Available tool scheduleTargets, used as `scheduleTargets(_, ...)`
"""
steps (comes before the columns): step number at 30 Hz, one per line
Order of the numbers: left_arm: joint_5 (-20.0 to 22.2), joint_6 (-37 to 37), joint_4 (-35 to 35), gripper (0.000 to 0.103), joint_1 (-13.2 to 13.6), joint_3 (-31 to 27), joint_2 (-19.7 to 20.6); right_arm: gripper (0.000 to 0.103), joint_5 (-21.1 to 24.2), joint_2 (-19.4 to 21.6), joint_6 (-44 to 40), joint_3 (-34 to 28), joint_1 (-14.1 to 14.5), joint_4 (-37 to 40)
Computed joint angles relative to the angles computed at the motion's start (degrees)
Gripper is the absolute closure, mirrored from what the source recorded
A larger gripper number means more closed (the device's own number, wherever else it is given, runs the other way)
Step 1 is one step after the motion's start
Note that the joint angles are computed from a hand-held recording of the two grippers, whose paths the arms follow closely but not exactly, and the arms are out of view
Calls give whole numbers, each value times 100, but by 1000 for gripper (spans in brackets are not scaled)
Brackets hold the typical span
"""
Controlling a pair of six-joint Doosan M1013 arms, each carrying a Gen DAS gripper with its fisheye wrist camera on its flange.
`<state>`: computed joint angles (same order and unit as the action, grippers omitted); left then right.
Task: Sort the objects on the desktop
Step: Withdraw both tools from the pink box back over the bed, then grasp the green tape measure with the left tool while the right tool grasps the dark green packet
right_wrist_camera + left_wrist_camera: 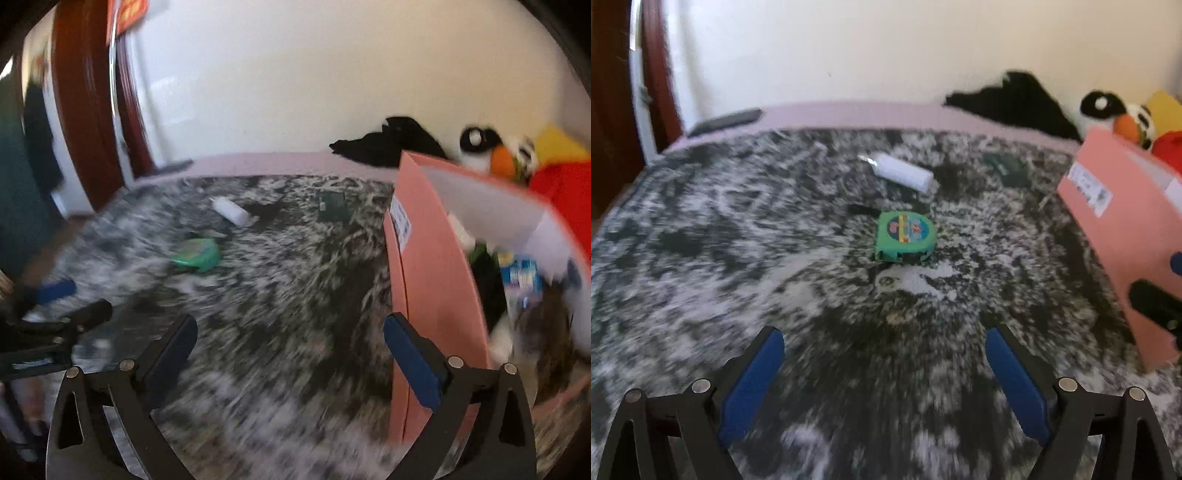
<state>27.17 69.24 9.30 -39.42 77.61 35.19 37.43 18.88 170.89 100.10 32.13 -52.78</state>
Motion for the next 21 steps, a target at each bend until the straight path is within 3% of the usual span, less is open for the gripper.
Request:
scheduleTargets(9,954,718,-820,11,96,-1518,1096,1,-70,994,-1695,-852,-792,2090)
scheduleTargets(12,1082,635,-768,11,119,-1883,1360,0,-123,1266,-1739,-1096,-1044,2245)
scheduleTargets(17,924,288,-50,5,28,-2166,1593,0,7,1708,-1832,-1763,-1291,1954)
scheduleTargets(21,1138,3,185,2,-6,-2467,1758,0,112,1999,-1874,-2236,-1469,1894)
